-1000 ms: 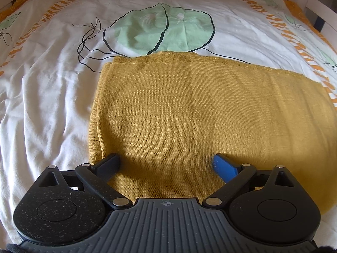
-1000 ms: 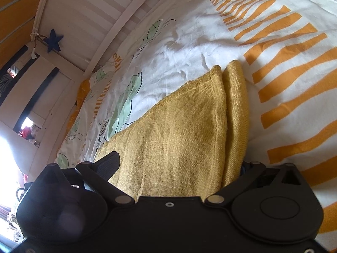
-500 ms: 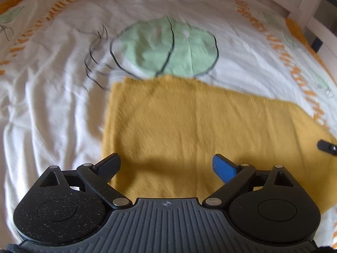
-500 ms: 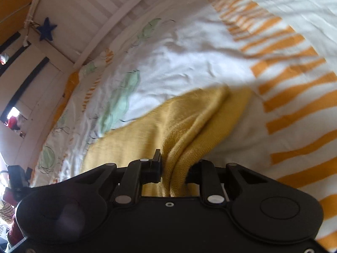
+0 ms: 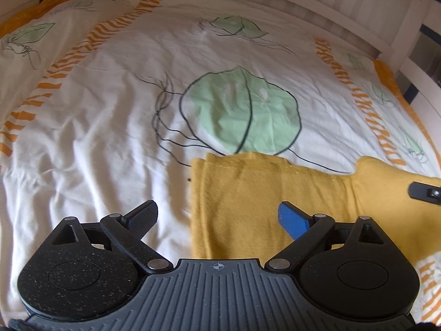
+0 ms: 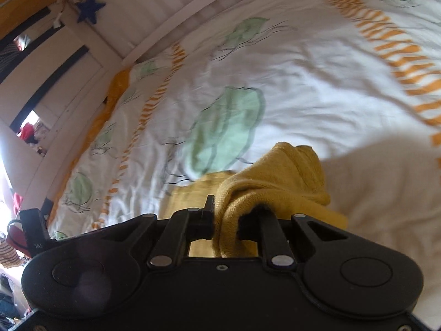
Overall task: Fold small clothes
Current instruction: 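Grasp one side edge of the folded sweater with the right gripper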
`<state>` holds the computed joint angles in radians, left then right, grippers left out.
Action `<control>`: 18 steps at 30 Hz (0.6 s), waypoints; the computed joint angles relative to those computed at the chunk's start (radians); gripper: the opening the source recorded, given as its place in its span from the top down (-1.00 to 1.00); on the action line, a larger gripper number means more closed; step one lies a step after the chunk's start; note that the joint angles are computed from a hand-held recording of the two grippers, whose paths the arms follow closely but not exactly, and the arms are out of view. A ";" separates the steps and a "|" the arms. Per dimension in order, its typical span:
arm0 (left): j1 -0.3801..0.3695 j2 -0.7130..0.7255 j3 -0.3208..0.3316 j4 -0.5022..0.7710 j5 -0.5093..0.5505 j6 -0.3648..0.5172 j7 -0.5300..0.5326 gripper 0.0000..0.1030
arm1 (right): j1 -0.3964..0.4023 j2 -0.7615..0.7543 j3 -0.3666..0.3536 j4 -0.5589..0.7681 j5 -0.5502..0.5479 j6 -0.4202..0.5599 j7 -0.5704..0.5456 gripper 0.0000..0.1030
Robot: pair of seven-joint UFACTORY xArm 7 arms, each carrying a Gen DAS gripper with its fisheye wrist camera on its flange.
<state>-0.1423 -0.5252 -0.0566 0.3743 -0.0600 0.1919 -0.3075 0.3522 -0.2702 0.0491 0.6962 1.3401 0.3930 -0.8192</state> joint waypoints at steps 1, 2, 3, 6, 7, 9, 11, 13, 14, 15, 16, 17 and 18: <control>0.005 -0.006 0.005 -0.003 0.002 0.004 0.003 -0.85 | 0.010 0.023 0.013 0.019 0.007 -0.009 0.007 0.60; 0.010 -0.008 0.011 -0.006 0.003 0.005 0.006 -0.85 | 0.020 0.047 0.024 0.038 0.017 -0.012 0.011 0.60; 0.013 -0.011 0.021 -0.010 0.002 0.008 0.014 -0.85 | 0.028 0.074 0.035 0.058 0.026 -0.014 0.016 0.60; 0.020 -0.013 0.049 -0.015 -0.009 0.014 0.035 -0.85 | 0.048 0.145 0.081 0.107 0.016 -0.047 0.053 0.60; 0.022 -0.014 0.062 -0.018 -0.015 0.016 0.043 -0.85 | 0.055 0.165 0.095 0.120 0.006 -0.056 0.069 0.60; 0.023 -0.015 0.078 -0.019 -0.031 0.020 0.054 -0.85 | 0.069 0.208 0.121 0.148 -0.021 -0.079 0.100 0.60; 0.022 -0.015 0.096 -0.020 -0.047 0.019 0.072 -0.85 | 0.081 0.248 0.144 0.171 -0.070 -0.102 0.145 0.60; 0.025 -0.017 0.102 -0.021 -0.058 0.018 0.084 -0.85 | 0.094 0.286 0.166 0.188 -0.146 -0.136 0.206 0.60; 0.027 -0.017 0.103 -0.021 -0.062 0.018 0.088 -0.85 | 0.098 0.302 0.174 0.194 -0.179 -0.148 0.234 0.60; 0.028 -0.018 0.104 -0.022 -0.065 0.017 0.094 -0.85 | 0.102 0.317 0.181 0.199 -0.219 -0.158 0.269 0.60; 0.028 -0.018 0.104 -0.021 -0.069 0.017 0.098 -0.85 | 0.106 0.329 0.188 0.201 -0.277 -0.169 0.321 0.57; 0.026 -0.020 0.107 -0.022 -0.074 0.017 0.103 -0.85 | 0.109 0.341 0.192 0.202 -0.333 -0.179 0.370 0.54; 0.024 -0.020 0.111 -0.022 -0.080 0.017 0.107 -0.85 | 0.108 0.352 0.197 0.204 -0.373 -0.181 0.408 0.47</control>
